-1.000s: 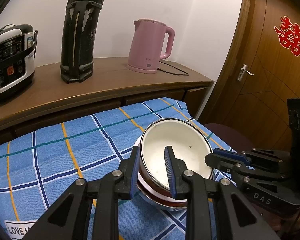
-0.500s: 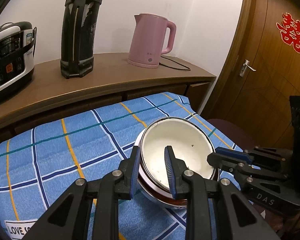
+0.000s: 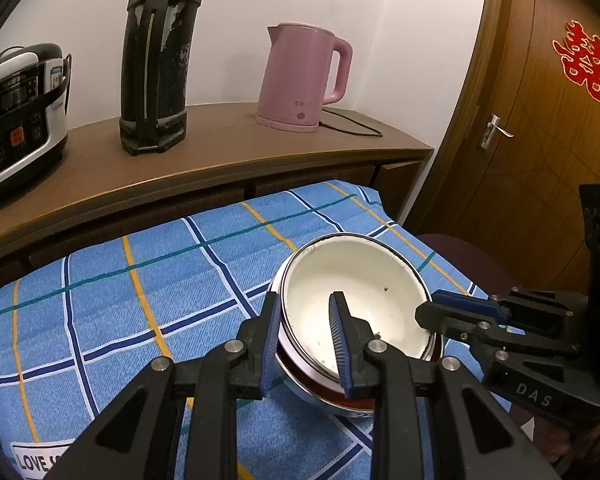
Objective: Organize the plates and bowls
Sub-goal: 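Settle the white enamel bowl inside the pink bowl with the left gripper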
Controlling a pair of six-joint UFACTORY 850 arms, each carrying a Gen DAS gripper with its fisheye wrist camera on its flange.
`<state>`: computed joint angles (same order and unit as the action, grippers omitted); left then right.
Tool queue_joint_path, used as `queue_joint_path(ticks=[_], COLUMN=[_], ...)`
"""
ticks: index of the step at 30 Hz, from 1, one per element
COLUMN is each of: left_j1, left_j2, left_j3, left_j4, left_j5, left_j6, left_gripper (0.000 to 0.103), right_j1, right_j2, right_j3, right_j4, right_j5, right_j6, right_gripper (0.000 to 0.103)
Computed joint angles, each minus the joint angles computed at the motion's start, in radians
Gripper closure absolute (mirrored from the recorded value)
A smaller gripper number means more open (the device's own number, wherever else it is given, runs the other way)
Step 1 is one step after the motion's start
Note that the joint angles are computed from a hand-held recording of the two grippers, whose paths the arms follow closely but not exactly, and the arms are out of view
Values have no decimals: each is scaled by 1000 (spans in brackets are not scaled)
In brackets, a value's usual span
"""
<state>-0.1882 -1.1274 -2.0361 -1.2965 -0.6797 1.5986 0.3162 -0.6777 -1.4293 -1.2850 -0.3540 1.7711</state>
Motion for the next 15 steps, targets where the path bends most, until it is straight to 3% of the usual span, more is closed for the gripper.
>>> queue_joint_path(ticks=[15], left_j1=[-6], left_j2=[25], left_j3=[44], left_j4=[-42], left_j5=[26], left_j6=[74], left_gripper=[76], right_j1=[-1], right_j2=[1], right_j3=[1], right_j4=[-5], right_j5=[0], right_j6=[8], right_gripper=[87])
